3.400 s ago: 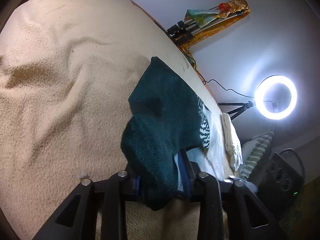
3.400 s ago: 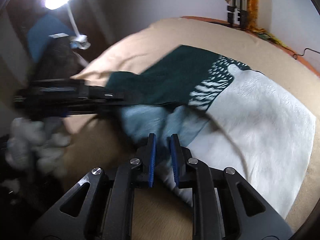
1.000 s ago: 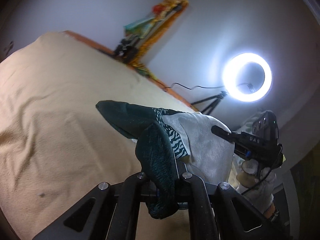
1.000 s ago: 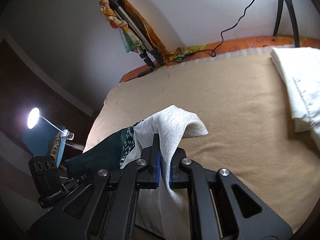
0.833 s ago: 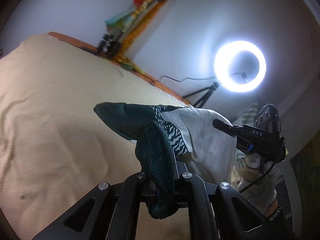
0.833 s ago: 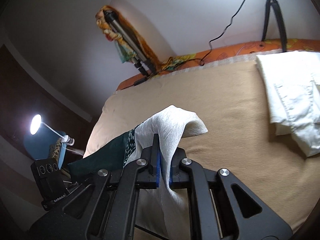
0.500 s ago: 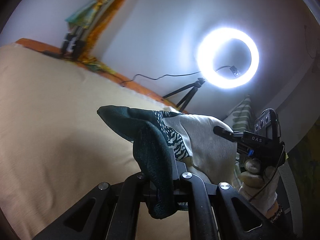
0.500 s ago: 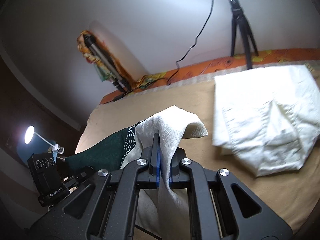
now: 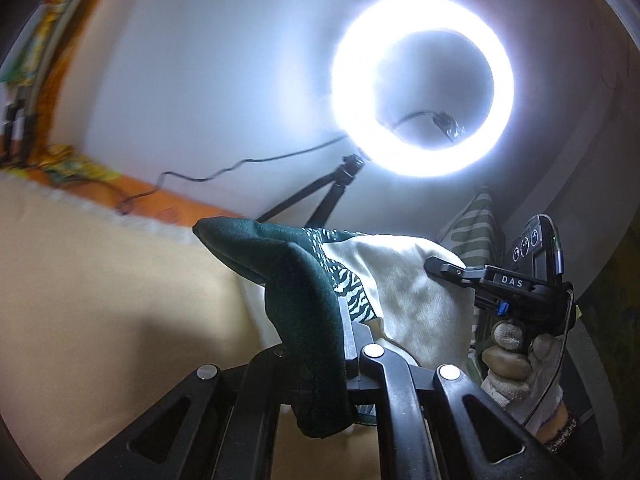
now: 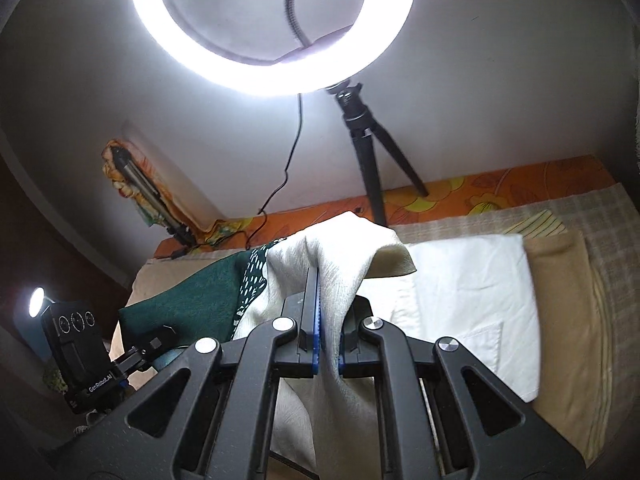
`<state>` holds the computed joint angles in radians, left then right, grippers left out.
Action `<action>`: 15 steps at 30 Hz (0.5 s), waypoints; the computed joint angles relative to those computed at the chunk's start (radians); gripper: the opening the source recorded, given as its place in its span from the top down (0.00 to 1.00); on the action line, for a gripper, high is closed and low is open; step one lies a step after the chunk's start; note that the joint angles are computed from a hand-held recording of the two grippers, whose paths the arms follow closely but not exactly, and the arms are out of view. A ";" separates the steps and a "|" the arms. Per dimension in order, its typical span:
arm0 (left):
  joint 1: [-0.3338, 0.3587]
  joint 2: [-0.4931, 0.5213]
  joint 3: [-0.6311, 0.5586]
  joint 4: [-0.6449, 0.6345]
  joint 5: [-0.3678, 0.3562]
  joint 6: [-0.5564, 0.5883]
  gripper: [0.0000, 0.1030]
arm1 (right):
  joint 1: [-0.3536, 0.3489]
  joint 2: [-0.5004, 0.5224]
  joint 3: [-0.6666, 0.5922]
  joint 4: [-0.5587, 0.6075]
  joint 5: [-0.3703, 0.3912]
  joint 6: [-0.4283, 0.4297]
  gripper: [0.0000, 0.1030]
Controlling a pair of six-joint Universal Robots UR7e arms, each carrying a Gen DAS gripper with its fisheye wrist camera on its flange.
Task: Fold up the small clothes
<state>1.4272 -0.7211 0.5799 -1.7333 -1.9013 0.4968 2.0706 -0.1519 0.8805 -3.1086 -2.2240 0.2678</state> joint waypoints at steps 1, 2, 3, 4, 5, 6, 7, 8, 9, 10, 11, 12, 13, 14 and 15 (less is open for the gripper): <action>-0.009 -0.005 0.037 -0.037 0.002 -0.002 0.98 | -0.016 -0.026 0.045 -0.035 0.016 -0.011 0.93; -0.014 -0.006 0.059 -0.058 0.003 -0.005 0.98 | -0.023 -0.034 0.058 -0.047 0.021 -0.014 0.93; -0.019 -0.009 0.085 -0.081 0.006 -0.011 0.98 | -0.037 -0.053 0.088 -0.069 0.031 -0.023 0.93; -0.025 -0.011 0.115 -0.109 0.014 -0.018 0.98 | -0.046 -0.062 0.102 -0.078 0.033 -0.027 0.93; -0.026 -0.016 0.137 -0.124 0.019 -0.020 0.98 | -0.054 -0.071 0.117 -0.083 0.034 -0.030 0.93; -0.029 -0.015 0.161 -0.138 0.027 -0.032 0.98 | -0.066 -0.078 0.129 -0.081 0.033 -0.037 0.93; -0.031 -0.014 0.169 -0.139 0.033 -0.038 0.98 | -0.072 -0.078 0.129 -0.074 0.031 -0.039 0.93; -0.032 -0.013 0.184 -0.142 0.041 -0.047 0.98 | -0.078 -0.079 0.134 -0.066 0.032 -0.039 0.93; -0.031 -0.014 0.199 -0.142 0.046 -0.054 0.98 | -0.085 -0.080 0.138 -0.057 0.028 -0.042 0.93; -0.032 -0.021 0.221 -0.148 0.053 -0.057 0.98 | -0.092 -0.079 0.140 -0.047 0.022 -0.042 0.93; -0.033 -0.026 0.240 -0.158 0.058 -0.056 0.98 | -0.100 -0.079 0.145 -0.047 0.024 -0.038 0.93; -0.033 -0.036 0.262 -0.170 0.063 -0.054 0.98 | -0.104 -0.079 0.152 -0.053 0.025 -0.035 0.93; -0.033 -0.042 0.277 -0.177 0.068 -0.053 0.97 | -0.110 -0.080 0.159 -0.059 0.030 -0.029 0.93; -0.031 -0.049 0.291 -0.179 0.075 -0.054 0.96 | -0.114 -0.081 0.163 -0.061 0.035 -0.025 0.93; -0.030 -0.052 0.297 -0.174 0.083 -0.061 0.96 | -0.117 -0.079 0.162 -0.054 0.026 -0.021 0.93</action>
